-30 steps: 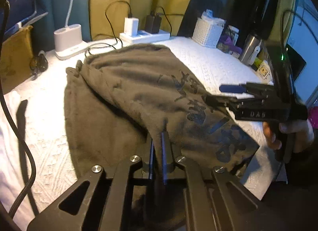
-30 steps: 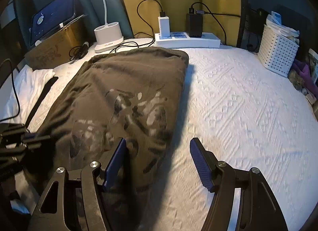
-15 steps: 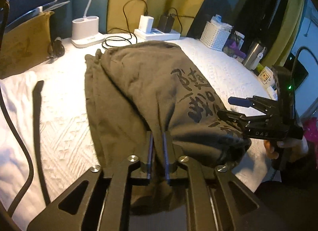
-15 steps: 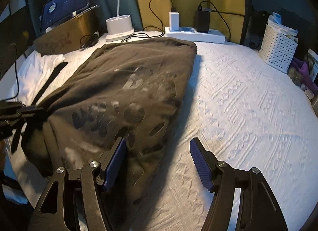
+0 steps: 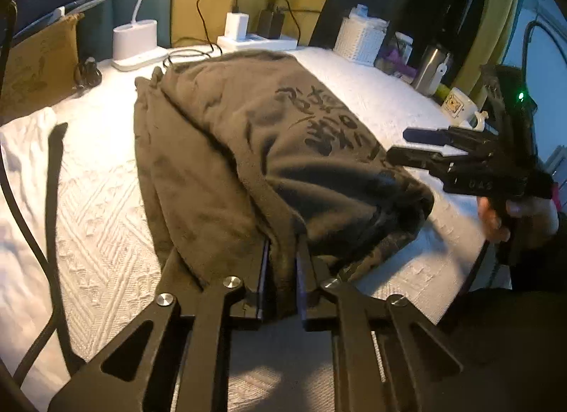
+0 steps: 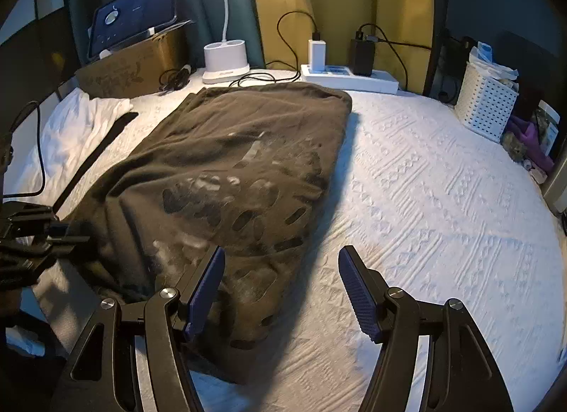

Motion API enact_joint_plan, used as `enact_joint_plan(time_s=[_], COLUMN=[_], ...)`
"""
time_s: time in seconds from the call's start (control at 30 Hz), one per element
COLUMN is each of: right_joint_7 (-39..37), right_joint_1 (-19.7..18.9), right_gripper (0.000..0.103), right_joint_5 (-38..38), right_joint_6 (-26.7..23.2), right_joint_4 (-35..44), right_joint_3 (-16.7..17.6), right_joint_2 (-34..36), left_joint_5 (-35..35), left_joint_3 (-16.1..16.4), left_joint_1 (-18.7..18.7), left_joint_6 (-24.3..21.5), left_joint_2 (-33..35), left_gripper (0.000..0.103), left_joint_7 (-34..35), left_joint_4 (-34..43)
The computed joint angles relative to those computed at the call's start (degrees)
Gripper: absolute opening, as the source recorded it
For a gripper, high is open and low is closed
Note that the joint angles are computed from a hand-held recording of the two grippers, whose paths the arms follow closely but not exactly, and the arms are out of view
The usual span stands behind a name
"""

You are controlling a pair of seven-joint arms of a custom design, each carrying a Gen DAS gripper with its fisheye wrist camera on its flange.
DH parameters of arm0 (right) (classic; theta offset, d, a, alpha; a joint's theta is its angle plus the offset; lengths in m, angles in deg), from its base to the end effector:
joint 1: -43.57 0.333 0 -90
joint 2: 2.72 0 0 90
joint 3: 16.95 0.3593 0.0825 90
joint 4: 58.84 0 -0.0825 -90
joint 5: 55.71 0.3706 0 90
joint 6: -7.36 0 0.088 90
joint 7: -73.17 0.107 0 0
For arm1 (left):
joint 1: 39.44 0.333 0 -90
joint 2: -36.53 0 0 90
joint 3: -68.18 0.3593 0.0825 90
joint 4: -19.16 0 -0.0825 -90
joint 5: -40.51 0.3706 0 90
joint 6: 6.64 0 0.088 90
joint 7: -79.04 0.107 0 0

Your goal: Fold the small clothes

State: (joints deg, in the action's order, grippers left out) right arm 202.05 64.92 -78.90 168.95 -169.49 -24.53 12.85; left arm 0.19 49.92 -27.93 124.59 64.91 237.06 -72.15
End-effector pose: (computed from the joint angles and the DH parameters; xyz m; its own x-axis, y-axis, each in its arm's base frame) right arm 0.6292 0.1824 0.4657 -0.0620 -0.9971 -0.0442 -0.7862 0.0761 -0.6133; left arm 0.7122 -0.0581 0.4317 -0.7706 -0.5922 0.2356 -0.5837 0.5074 -0.6339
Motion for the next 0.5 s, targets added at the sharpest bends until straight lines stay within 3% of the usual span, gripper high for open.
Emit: enact_joint_plan(time_s=[0.17,0.33,0.5], right_joint_7=[0.0,-1.8,-0.1], right_joint_1=[0.3,-0.1,1.2], right_gripper=[0.069,0.069,0.068], right_joint_5=[-0.3,1.8,0.8], right_joint_6=[-0.5,-1.9,-1.1], right_joint_4=[-0.4,-1.1,-3.5], right_joint_3=[0.3,1.8,1.2], right_joint_2=[-0.5,0.0,-0.3], left_joint_5=[-3.6,-1.8,0.5], left_joint_3=[-0.1,1.3,1.4], left_joint_1=[1.8,1.2,1.1], left_joint_6=[-0.5,-0.1,0.0], left_joint_2=[-1.3,-0.8,-0.5], left_gripper=[0.008,0.008,0.008], left_joint_7=[2.4,1.7,1.5], left_joint_4=[0.0,0.3,-0.7])
